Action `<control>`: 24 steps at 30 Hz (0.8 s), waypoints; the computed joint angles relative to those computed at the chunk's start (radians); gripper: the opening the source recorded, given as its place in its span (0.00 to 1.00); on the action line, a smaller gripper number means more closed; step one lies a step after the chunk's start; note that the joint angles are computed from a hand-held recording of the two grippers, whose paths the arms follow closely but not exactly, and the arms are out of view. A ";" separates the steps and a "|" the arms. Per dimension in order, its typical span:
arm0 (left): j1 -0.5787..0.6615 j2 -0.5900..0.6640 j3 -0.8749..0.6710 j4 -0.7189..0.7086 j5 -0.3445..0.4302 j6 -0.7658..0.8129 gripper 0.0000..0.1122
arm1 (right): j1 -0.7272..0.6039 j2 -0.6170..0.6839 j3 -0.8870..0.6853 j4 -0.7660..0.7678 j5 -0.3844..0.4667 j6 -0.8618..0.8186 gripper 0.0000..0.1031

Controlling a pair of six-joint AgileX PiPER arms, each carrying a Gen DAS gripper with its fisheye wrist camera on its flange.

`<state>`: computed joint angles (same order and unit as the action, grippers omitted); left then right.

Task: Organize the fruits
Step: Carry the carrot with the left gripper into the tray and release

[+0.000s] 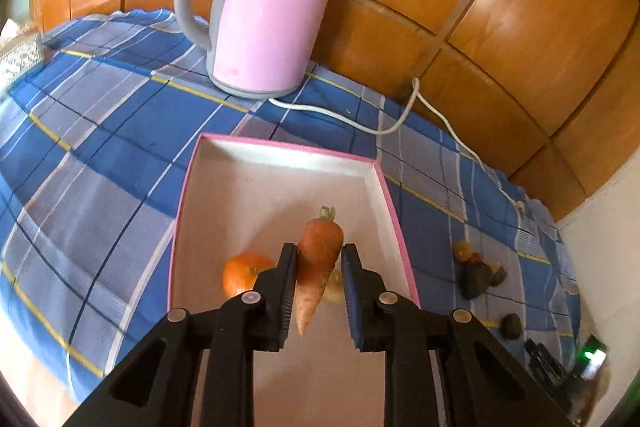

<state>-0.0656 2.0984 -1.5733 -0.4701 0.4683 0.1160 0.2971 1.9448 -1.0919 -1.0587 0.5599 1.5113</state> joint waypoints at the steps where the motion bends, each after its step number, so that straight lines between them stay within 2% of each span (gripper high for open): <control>1: -0.001 0.009 -0.013 0.005 0.001 -0.004 0.26 | 0.000 0.001 -0.003 0.008 0.003 -0.007 0.43; 3: -0.012 0.023 -0.028 0.063 -0.006 -0.062 0.32 | 0.000 0.001 -0.008 0.026 0.006 -0.023 0.43; 7: -0.029 0.002 0.028 0.165 -0.050 -0.159 0.33 | 0.003 0.002 -0.012 0.034 0.015 -0.036 0.43; 11: -0.076 -0.054 0.144 0.472 -0.120 -0.455 0.33 | 0.007 0.006 -0.011 0.019 0.019 -0.022 0.43; 15: -0.124 -0.136 0.294 0.802 -0.201 -0.794 0.44 | 0.008 0.007 -0.010 0.013 0.017 -0.016 0.43; 17: -0.144 -0.167 0.348 0.936 -0.222 -0.932 0.47 | 0.007 0.007 -0.010 0.012 0.019 -0.011 0.47; 24: -0.198 -0.234 0.454 1.164 -0.235 -1.184 0.55 | -0.004 0.002 -0.004 0.015 0.009 -0.011 0.50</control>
<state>-0.2638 1.8647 -1.1194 0.6935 0.2336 -1.0676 0.2933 1.9469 -1.0960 -1.0434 0.5688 1.5007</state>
